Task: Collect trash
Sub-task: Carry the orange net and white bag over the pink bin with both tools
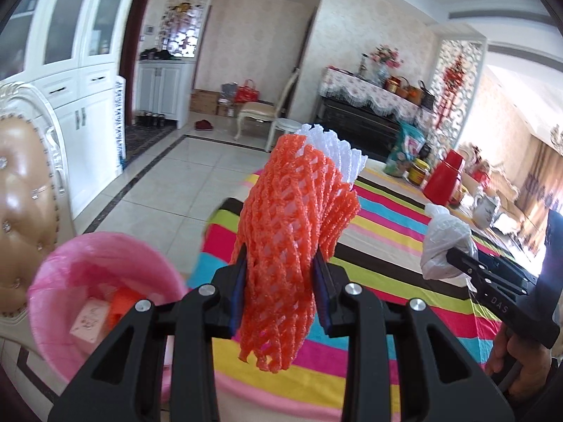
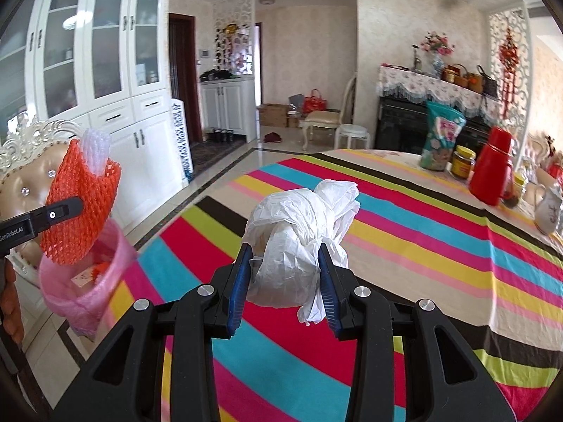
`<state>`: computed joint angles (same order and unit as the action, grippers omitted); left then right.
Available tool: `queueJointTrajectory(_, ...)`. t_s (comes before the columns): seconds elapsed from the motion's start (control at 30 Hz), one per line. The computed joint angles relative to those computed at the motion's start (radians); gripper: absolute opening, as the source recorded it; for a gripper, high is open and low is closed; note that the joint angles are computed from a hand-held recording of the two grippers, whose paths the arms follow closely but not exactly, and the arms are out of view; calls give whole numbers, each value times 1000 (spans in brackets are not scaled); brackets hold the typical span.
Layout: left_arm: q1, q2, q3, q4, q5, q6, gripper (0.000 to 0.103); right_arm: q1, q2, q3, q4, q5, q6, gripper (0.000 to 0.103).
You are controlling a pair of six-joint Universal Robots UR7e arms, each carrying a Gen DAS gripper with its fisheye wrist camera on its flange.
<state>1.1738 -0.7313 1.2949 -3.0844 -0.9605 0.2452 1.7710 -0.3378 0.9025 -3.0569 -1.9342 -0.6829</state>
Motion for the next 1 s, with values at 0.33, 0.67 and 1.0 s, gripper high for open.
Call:
queueJointTrajectory(0.33,40,-137,126,-98,47,-11,32,61,70,-56,58,29,-18,37)
queueJointTrajectory(0.67,85,-210,178,-127,65,-51,33,120,160,-143,147,53,-32,37)
queueJointTrajectory(1.0,114,-244,193,-130,74,-92,33,154,275,-314,287,78,-21,37)
